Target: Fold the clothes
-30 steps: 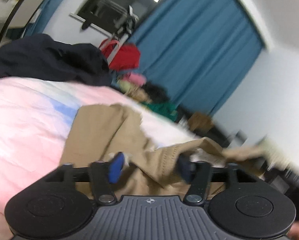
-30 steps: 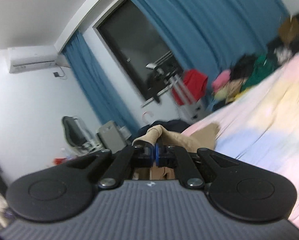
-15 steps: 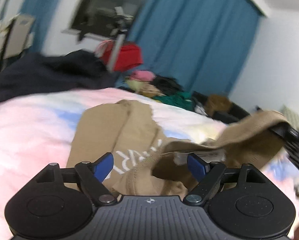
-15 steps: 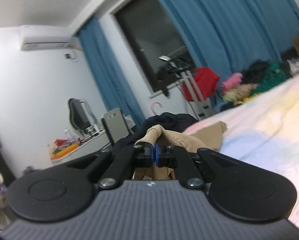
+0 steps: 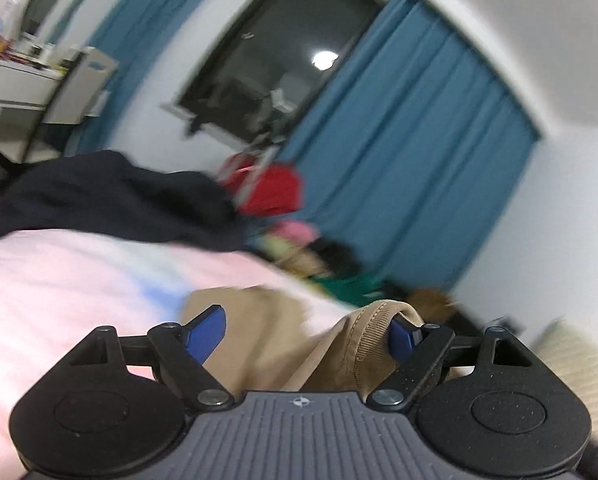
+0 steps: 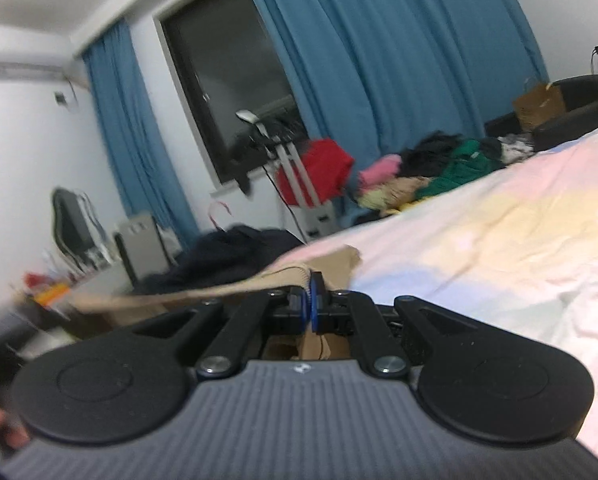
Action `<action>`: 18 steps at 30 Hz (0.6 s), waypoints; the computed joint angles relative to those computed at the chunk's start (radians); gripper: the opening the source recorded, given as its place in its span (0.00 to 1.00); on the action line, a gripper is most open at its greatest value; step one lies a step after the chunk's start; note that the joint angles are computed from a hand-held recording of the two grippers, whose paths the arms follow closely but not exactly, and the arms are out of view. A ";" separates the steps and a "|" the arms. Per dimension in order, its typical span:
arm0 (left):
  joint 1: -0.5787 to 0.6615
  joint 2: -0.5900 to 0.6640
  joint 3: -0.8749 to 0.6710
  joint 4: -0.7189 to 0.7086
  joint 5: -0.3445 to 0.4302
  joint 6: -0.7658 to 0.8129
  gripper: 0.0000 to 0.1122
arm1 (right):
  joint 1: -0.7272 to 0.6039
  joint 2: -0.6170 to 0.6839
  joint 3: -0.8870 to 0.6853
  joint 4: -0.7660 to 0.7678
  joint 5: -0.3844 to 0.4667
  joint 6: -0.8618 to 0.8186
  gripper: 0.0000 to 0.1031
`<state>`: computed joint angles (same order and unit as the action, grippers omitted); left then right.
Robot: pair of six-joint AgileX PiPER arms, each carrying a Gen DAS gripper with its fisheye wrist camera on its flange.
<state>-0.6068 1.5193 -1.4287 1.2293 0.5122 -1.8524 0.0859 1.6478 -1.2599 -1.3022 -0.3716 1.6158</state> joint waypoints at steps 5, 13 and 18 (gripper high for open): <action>-0.002 0.005 -0.032 -0.155 0.015 0.150 0.76 | 0.009 -0.024 0.058 0.260 -0.033 -0.246 0.05; -0.076 0.261 -0.410 -0.467 0.472 0.714 0.75 | 0.043 -0.058 0.129 0.601 -0.071 -0.628 0.05; -0.097 0.392 -0.567 -0.503 0.669 0.835 0.74 | 0.050 -0.052 0.121 0.646 -0.039 -0.685 0.06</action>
